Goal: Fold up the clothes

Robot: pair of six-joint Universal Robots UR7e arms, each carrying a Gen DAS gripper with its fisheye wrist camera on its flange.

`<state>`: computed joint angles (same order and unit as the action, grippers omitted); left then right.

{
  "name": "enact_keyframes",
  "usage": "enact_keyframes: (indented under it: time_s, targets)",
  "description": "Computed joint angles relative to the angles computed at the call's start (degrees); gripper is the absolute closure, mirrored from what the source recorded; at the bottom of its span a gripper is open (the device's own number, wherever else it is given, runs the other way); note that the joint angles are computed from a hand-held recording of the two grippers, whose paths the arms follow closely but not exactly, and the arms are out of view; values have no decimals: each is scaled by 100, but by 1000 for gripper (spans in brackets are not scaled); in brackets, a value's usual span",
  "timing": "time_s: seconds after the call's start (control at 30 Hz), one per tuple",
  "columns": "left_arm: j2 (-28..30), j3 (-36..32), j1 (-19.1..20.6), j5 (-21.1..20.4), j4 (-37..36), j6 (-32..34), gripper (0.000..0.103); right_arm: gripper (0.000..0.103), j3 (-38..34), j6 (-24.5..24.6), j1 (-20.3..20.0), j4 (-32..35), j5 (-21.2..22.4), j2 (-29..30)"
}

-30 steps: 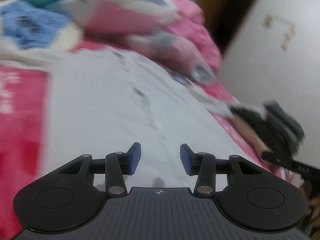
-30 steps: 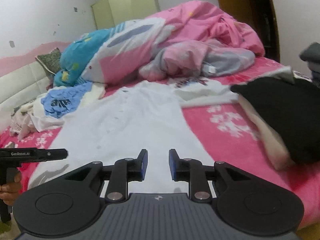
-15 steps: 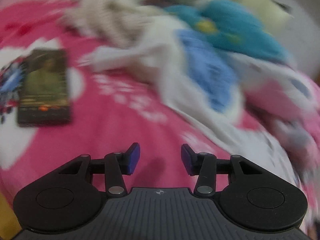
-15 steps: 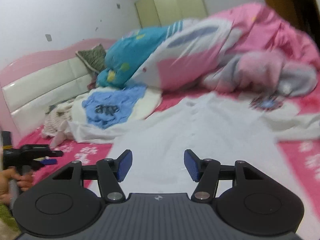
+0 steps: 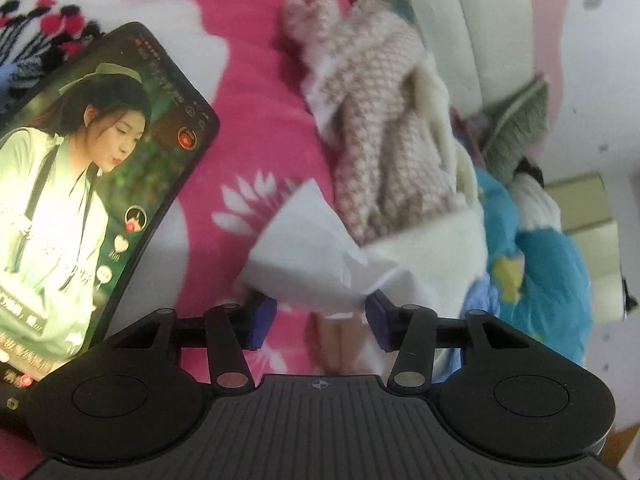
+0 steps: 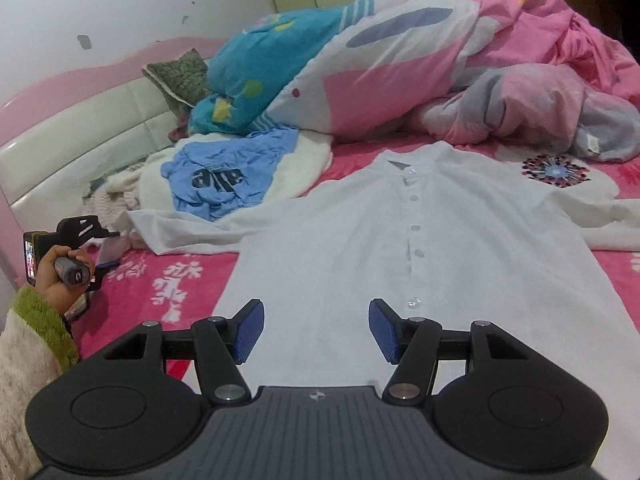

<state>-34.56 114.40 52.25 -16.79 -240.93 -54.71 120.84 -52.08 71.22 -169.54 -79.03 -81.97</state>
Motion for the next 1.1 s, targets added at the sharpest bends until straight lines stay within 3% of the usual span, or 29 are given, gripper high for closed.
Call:
enact_keyframes:
  time_s: [0.1,0.2,0.27,0.33,0.47,0.57,0.6,0.8,0.87,0.93,1.03,1.07,1.1]
  targets:
    - [213,-252,-88,85,-943,788,56,41,20,-12,13,-38,-91,11]
    - [367,-479,-224,-3,-2198,2213,54,40,59,-127,21,-82,-126,12]
    - [394,-484,-297,-88,-2656,2655,52,40,92,-219,23,-138,-156,26]
    - [349,-403,-287,-156,-2615,2481,49,39,112,-277,23,-167,-185,49]
    - [142,-239,-90,-150,-1474,1288,50,39,149,-301,14,-118,-163,37]
    - [46,-166,31,-148,-896,561,56,38,188,-306,-4,-119,-128,8]
    - [45,-164,36,-97,-850,472,62,38,199,-302,-4,-139,-142,7]
    - [220,-660,5,26,-1584,2313,98,38,198,-206,-12,-210,-256,63]
    - [320,-921,-28,92,-2026,3238,102,38,185,-144,-11,-218,-277,95]
    - [354,-1023,-59,84,-2294,3725,102,38,179,-109,0,-224,-310,120]
    - [282,-788,-81,-185,-2260,3312,101,38,216,-97,34,-293,-363,120]
    - [258,-726,-100,-259,-2274,3244,98,38,237,-95,44,-323,-370,111]
    - [240,-696,-143,-259,-2332,3338,83,38,267,-94,51,-358,-365,94]
